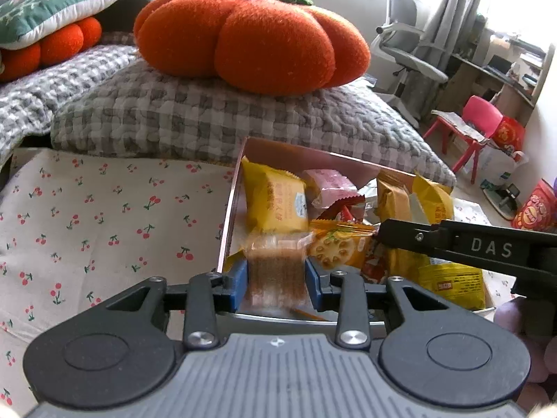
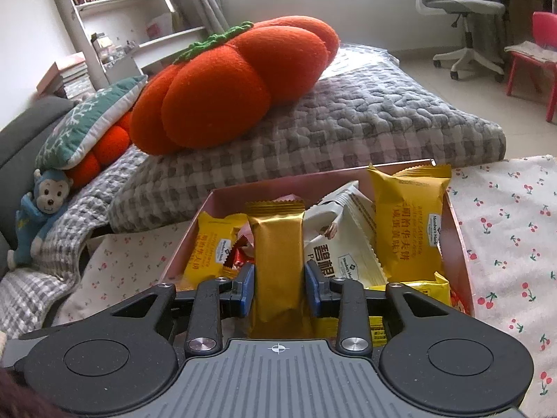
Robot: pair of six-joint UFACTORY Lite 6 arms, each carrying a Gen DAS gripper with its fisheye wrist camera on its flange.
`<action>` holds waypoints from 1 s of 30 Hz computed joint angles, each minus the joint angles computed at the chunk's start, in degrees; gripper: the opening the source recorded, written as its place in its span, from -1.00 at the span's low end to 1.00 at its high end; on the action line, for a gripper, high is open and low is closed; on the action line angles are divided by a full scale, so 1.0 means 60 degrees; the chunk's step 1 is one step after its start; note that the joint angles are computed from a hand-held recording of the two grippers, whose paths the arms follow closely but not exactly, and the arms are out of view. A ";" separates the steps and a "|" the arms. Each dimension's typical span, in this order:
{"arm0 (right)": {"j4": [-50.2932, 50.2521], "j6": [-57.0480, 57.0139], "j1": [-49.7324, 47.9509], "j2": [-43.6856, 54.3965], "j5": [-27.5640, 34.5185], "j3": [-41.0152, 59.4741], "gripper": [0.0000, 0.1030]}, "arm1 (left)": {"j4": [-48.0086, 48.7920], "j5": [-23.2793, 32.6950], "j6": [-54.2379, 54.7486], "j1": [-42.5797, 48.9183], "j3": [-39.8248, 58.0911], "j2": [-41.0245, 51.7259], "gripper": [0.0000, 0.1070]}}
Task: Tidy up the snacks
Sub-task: 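Open both tools to release the wafer block and gold bar, then move the left tool to the blue truffle pack while the right tool approaches the white cream pack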
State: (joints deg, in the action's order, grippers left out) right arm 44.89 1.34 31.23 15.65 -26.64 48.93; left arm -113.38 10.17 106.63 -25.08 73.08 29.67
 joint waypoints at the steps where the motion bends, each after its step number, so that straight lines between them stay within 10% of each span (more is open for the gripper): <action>1: -0.0034 0.0065 -0.0018 -0.0062 0.0047 -0.0040 -0.37 | -0.0264 -0.0028 0.0269 -0.0014 -0.0112 -0.0120 -0.34; 16: 0.2144 -0.2457 0.0316 -0.1653 0.1161 -0.0746 0.33 | 0.2187 -0.0079 -0.1088 0.0094 -0.1436 -0.1630 0.45; 30: 0.6830 -0.7019 0.1741 -0.2517 0.1365 -0.1287 0.73 | 0.2969 -0.0118 -0.0692 0.0678 -0.2559 -0.2306 0.69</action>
